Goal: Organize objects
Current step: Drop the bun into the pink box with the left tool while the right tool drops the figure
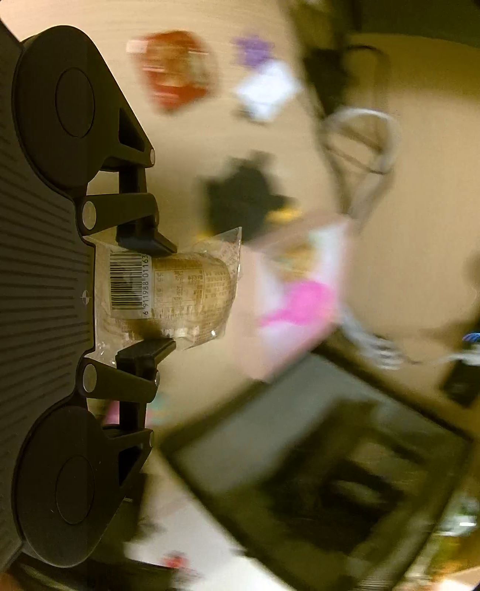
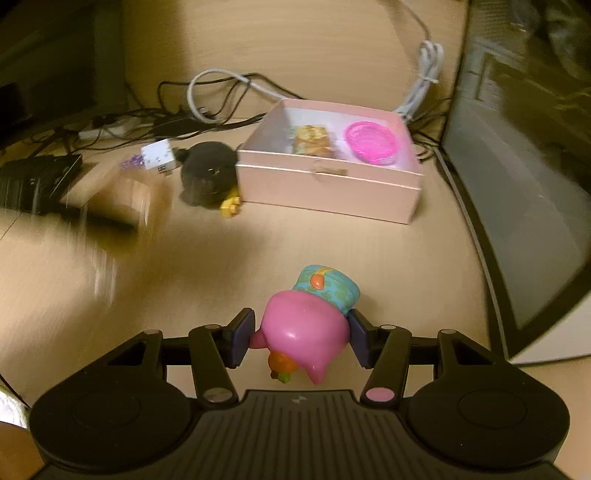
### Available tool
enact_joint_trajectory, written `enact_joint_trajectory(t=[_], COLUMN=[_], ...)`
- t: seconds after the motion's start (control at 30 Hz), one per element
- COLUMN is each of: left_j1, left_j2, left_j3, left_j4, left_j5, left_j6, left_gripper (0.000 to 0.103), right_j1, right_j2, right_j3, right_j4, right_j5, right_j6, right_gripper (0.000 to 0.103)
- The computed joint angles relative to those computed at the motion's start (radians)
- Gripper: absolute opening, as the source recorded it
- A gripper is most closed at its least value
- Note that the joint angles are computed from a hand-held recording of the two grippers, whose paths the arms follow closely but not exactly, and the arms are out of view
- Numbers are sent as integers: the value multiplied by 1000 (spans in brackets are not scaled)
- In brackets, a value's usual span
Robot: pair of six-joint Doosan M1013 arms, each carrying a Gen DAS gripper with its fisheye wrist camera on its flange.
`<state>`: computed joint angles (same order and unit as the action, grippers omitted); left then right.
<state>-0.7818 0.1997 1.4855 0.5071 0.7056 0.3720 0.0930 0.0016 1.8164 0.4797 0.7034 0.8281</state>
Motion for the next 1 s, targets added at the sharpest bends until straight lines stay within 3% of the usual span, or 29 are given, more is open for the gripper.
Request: enact_joint_trajectory(t=[0.2, 0.3, 0.33, 0.4, 0.47, 0.6, 0.7, 0.83, 1.0], left_j1=[49, 81, 87, 92, 94, 85, 63, 11, -33], left_j2=[109, 173, 205, 284, 301, 244, 173, 82, 21], left_j3=[-178, -240, -278, -384, -389, -286, -176, -41, 53], left_j4=[162, 178, 151, 49, 38, 118, 168, 185, 121], left_j5=[-25, -95, -67, 93, 110, 22, -9, 21, 99], left_j6=[-69, -122, -71, 106, 104, -112, -155, -145, -162], left_gripper=[53, 55, 55, 52, 52, 52, 52, 52, 52], right_j1=[-32, -49, -55, -60, -64, -83, -88, -86, -51], right_j2=[-28, -30, -31, -34, -38, -29, -10, 27, 101], right_j3=[26, 30, 31, 36, 43, 40, 21, -39, -161], right_j4=[50, 62, 63, 59, 52, 60, 76, 174, 336], right_j5=[-52, -58, -60, -58, -66, -50, -33, 9, 0], right_j6=[-28, -27, -23, -10, -5, -2, -14, -89, -213], right_gripper=[54, 54, 54, 54, 54, 54, 54, 54, 54])
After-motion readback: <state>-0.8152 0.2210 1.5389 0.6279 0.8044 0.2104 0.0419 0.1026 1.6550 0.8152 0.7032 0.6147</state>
